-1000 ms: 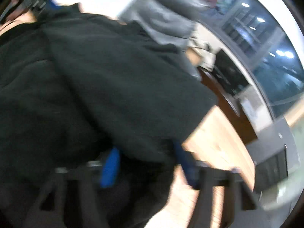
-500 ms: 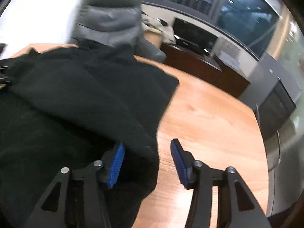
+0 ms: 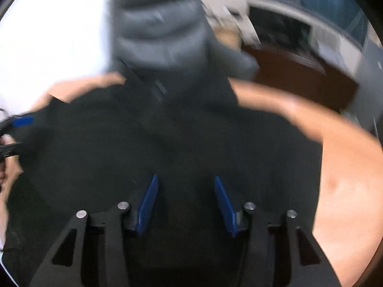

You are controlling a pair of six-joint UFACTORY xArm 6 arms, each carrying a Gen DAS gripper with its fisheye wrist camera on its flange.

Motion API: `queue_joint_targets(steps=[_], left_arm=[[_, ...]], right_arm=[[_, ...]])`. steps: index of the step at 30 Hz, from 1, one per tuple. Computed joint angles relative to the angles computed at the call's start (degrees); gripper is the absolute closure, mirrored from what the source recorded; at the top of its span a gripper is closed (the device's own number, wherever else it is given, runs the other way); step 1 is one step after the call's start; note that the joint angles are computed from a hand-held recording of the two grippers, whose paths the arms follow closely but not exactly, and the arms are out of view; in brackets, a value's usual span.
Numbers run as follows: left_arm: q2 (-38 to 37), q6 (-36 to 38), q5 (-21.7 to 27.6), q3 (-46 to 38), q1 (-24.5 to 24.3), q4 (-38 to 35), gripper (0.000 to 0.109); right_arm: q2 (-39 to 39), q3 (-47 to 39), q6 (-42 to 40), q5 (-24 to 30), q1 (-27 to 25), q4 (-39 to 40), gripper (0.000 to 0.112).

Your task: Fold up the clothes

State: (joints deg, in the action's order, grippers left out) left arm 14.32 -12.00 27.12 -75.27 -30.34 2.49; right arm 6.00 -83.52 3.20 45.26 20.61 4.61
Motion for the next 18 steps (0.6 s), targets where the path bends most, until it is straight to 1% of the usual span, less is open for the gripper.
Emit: queue_joint_targets(steps=[1, 2, 4, 5, 7, 8, 9, 10, 11, 12, 15, 16, 17, 18], left_arm=[[1.12, -1.77, 1.16, -0.43, 0.06, 1.86, 0.006], [0.64, -3.5, -0.09, 0.65, -0.08, 4.67, 0.006], [-0.27, -7.42, -2.41, 2.64, -0.16, 10.32, 0.006], [-0.66, -8.67, -0.78, 2.18, -0.03, 10.65, 0.006], [-1.85, -11.49, 1.87, 1.88, 0.39, 11.53, 0.006], [-4.1, -14.67, 0.95, 4.17, 1.24, 13.27, 0.006], [-6.32, -17.87, 0.16, 6.31, 2.11, 15.05, 0.006], [-8.85, -21.41, -0.65, 8.75, 3.2, 16.74, 0.006], [-12.38, -25.91, -1.71, 12.23, 4.9, 18.06, 0.006], [-15.98, -30.34, -2.56, 15.65, 6.83, 19.08, 0.006], [-27.44, -42.92, -3.89, 26.27, 15.31, 19.61, 0.006], [-30.41, -46.94, -3.4, 28.84, 18.78, 20.25, 0.006], [-32.48, -50.76, -1.29, 30.23, 21.8, 21.63, 0.006], [-33.84, -54.7, 3.02, 30.51, 24.25, 23.7, 0.006]], right_arm=[[-1.56, 2.7, 0.2, -2.87, 0.04, -0.16, 0.06], [-2.77, 4.98, 1.04, -5.34, 0.35, -1.55, 0.06], [-3.57, 5.19, 3.68, -4.54, 1.45, -6.42, 0.06], [-4.03, 5.06, 4.63, -4.2, 1.74, -7.53, 0.06], [-5.5, 6.6, 6.29, -7.3, 1.29, -9.47, 0.059], [-6.07, 7.34, 7.15, -9.05, 0.82, -10.54, 0.055], [-6.38, 7.33, 8.06, -8.41, 0.46, -11.6, 0.052], [-6.17, 7.23, 8.61, -5.37, 0.21, -11.93, 0.05], [-5.7, 7.05, 8.37, -2.87, -0.06, -11.06, 0.05], [-6.69, 8.03, 8.57, -2.77, -0.07, -10.5, 0.05], [-9.84, 11.47, 10.94, -7.98, 0.78, -10.88, 0.049], [-10.47, 12.14, 11.72, -9.47, 1.03, -10.46, 0.045], [-9.89, 11.24, 12.3, -9.91, 1.58, -10.14, 0.044], [-9.59, 10.78, 12.75, -10.19, 2.19, -9.99, 0.044]])
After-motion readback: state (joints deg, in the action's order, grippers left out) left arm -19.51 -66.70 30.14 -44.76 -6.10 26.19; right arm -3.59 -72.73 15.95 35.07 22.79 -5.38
